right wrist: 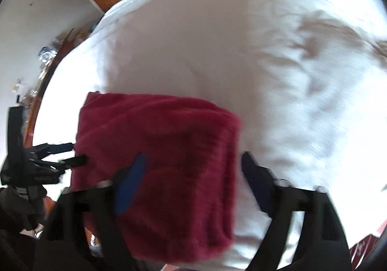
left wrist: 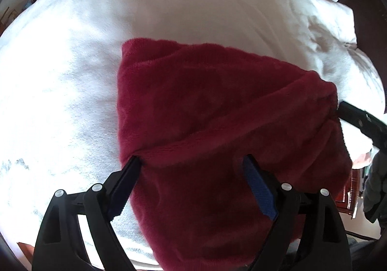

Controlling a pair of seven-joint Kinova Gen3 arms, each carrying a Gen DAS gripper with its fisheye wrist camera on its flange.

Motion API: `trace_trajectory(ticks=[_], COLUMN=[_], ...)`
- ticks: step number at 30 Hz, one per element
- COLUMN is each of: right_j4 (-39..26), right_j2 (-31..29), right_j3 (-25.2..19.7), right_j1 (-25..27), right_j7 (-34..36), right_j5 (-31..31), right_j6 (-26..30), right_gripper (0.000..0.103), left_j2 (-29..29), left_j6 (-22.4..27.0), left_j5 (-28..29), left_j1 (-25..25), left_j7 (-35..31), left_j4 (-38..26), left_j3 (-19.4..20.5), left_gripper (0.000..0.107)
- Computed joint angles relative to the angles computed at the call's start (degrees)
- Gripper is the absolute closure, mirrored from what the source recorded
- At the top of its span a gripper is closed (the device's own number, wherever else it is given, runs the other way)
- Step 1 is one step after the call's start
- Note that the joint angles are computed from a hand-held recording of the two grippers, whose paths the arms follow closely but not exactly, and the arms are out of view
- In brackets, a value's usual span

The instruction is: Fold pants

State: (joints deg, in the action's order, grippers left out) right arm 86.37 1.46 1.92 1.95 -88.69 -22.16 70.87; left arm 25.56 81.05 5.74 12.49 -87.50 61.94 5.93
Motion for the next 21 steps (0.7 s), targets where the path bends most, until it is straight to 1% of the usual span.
trace_trajectory(ticks=[2,4,8,10,14,16,17,21], right_j4=[1.6,3.1,6.3,7.7,9.0,9.7,10.2,12.7], right_j2=[0.0,1.7,4.5,5.6,8.0,8.6,9.0,10.1], right_j3=[1.1,2.2,2.5,2.1,1.5,1.5,1.5,1.6], right_j1=[1.4,3.3,6.2,7.1,9.0,10.0,10.7,13.0], right_j7=[0.8,2.1,4.2,5.4,7.1,7.7,8.4,10.3], right_j5=[-1.6,-5.5,-11.2,-12.8,-15.7,-16.7,-17.8,-21.4], right_j6=[1.4,3.6,4.4,4.2,4.8,5.3,5.6,6.2], right_gripper=[0.018,0.018,0.018,0.018,0.012,0.009,0.007,0.007], left_j2=[-1.8,-2.4,-3.0,-2.9,-2.1,-1.4,-1.3,-1.5], left_j6=[-0.1,-0.1,-1.2,-1.9,-3.1,-3.7,-3.8,-5.6], left_j5=[1.0,1.2,0.6,0.4,3.4,6.2,6.8,9.8], left_j1=[-1.0,-1.7,-2.5,-3.1,-6.7,-8.9,-9.1,-10.3], left_j7=[-0.8,-1.3,-0.1,1.4,1.6,0.5,0.5,-0.5], left_j4=[1.3,1.0,1.6,2.1,3.9,5.0,5.5,9.0], left_j3=[0.2,0.0,-1.0,-1.6,-1.6,-1.0,-0.9,-0.3], left_gripper=[0.022,0.022,0.022,0.022,0.020,0.018,0.018,0.012])
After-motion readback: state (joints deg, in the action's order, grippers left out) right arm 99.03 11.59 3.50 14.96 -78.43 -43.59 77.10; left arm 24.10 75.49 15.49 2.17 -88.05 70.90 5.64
